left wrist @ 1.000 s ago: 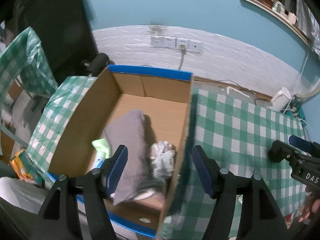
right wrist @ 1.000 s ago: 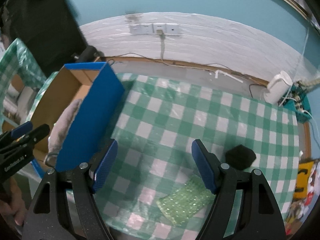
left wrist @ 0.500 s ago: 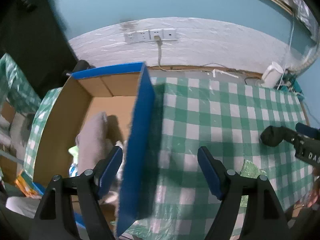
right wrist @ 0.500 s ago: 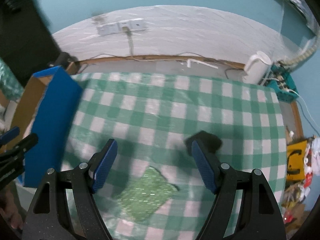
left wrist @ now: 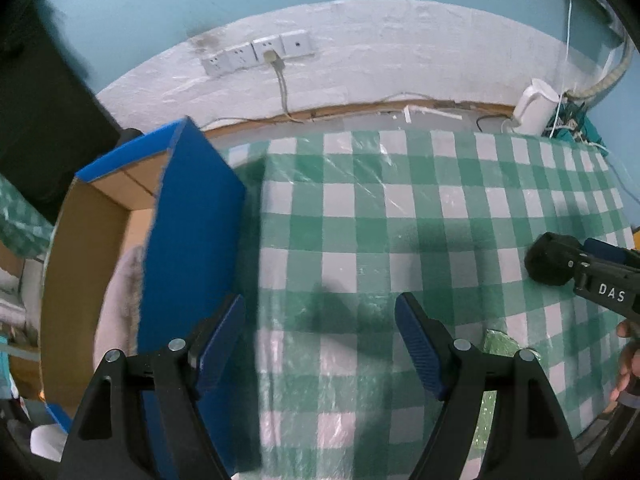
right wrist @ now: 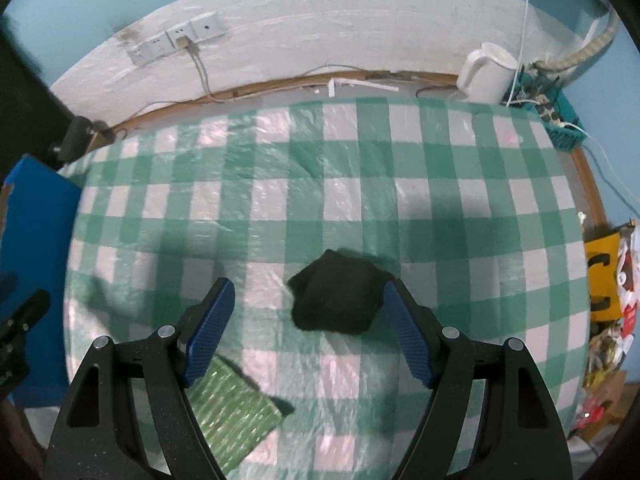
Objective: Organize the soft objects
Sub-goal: 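Move both tools back over the table toward the black cloth and green mesh scrubber, then close the right gripper on the black cloth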
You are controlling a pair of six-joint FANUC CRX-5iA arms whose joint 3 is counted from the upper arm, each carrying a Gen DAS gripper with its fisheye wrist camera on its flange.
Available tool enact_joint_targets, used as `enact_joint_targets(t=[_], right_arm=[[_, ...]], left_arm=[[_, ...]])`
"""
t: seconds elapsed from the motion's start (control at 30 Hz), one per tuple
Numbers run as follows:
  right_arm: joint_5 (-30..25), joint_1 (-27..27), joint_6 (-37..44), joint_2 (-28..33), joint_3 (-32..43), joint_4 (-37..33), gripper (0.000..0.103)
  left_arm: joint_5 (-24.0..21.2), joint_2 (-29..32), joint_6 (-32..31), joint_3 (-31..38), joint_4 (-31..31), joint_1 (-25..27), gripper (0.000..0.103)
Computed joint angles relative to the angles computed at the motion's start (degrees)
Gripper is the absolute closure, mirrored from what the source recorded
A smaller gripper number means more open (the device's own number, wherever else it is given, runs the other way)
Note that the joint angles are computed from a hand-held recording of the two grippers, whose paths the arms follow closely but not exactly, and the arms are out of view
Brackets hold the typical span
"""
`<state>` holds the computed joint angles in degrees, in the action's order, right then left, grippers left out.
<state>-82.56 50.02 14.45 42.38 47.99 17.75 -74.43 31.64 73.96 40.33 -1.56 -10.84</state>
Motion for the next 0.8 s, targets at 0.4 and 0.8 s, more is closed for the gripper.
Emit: enact_joint_targets(t=[0.4, 0.8], right_arm=[[-8.3, -0.9, 4.5, 7.0, 7.5, 0.7, 0.026], [-3.6, -1.4, 3.9, 3.6, 1.5, -2.0, 0.050]], left_arm=[[-3.6, 4.5, -0.9, 3.6, 0.3, -1.5, 0.024], [-3.9, 4.6, -3.2, 2.8, 1.7, -2.3, 0.024]])
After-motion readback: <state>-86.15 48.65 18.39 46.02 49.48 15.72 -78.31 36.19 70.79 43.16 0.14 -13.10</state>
